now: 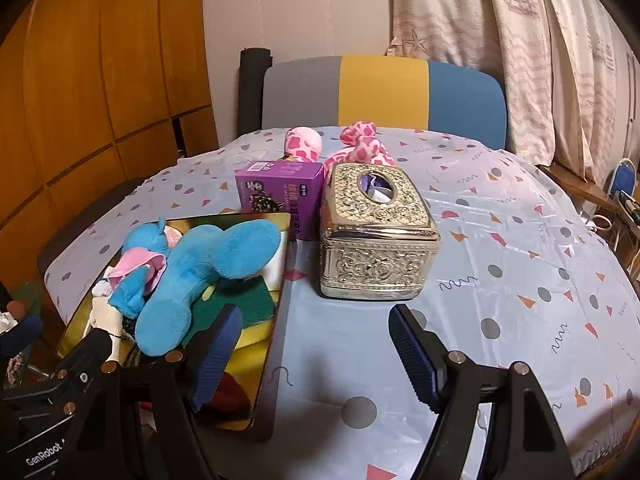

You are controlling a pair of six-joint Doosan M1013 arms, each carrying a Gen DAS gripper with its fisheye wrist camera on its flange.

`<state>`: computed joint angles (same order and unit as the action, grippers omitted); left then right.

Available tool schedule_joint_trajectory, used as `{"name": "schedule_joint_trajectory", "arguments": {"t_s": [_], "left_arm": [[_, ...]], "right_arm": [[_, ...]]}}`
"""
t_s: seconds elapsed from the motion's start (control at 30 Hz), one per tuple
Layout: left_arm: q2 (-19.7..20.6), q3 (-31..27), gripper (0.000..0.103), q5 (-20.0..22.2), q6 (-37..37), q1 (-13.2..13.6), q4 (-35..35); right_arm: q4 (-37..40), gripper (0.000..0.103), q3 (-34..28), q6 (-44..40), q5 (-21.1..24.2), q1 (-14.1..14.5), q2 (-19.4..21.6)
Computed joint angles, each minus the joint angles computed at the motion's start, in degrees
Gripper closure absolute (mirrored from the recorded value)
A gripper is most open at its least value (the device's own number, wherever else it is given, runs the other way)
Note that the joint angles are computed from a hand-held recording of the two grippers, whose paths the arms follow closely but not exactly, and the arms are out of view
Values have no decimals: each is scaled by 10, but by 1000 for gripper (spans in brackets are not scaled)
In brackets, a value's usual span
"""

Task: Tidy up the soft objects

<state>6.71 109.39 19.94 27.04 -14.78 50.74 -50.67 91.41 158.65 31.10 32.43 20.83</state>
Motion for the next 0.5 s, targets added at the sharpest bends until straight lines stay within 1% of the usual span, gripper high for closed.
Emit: {"name": "schedule_joint_trajectory", "arguments": {"t_s": [0.5], "left_arm": [[1, 1, 0, -1, 6, 1, -8]], "right_arm": [[4, 26, 1, -7, -4, 1, 1]]}}
